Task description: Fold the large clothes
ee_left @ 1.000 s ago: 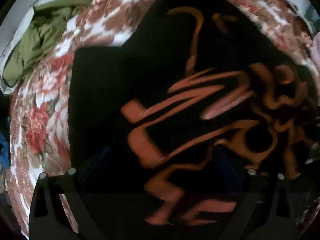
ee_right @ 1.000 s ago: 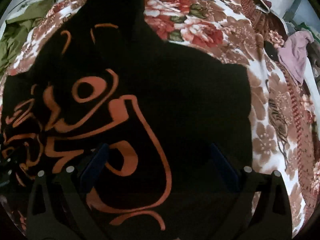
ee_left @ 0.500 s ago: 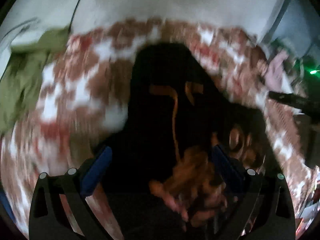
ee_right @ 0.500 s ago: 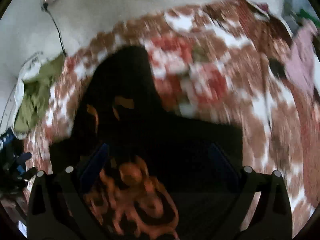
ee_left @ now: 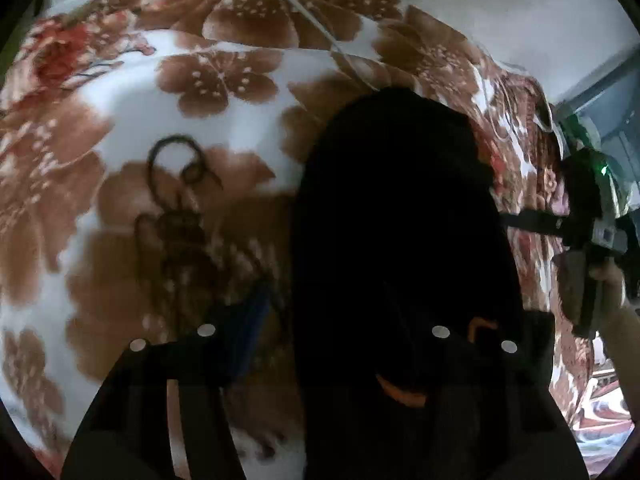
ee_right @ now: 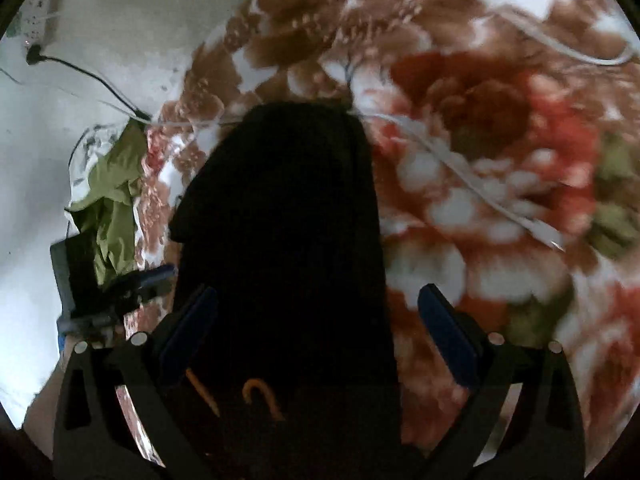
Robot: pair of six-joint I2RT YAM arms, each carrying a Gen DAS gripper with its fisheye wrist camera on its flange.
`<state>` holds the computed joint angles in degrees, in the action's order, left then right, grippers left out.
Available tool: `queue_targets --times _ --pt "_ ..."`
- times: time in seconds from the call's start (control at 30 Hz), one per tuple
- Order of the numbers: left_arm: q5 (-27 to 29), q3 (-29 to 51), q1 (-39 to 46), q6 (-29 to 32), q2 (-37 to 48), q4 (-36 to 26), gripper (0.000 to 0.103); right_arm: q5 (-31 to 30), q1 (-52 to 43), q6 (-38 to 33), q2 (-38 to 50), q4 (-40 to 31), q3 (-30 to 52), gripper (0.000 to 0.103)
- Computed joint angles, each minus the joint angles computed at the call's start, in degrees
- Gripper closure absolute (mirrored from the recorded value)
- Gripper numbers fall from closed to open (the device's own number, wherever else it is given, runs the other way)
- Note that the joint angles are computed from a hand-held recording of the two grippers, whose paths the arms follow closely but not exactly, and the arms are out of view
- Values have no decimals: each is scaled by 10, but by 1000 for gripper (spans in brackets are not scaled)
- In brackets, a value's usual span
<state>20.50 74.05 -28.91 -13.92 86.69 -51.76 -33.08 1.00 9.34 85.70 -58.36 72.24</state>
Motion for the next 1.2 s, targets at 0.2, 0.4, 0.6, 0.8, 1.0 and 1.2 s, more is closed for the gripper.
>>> queue_targets --times 0.2,0.4,0.6,0.8,1.0,1.2 --pt "39 49 11 28 95 14 42 -37 4 -47 70 -7 15 55" --pt "50 103 -7 78 160 -23 94 -48 1 -73 90 -19 26 83" --pt "18 103 -34 93 138 -16 97 -42 -1 -99 46 -15 11 88" --pt "19 102 -55 67 47 -27 97 -44 15 -79 -37 -26 24 88" --pt "-28 151 -158 1 -80 -94 97 -30 54 -53 -167 -129 79 88" --pt "-252 250 -454 -99 -164 -254 97 89 238 51 -299 -261 185 88"
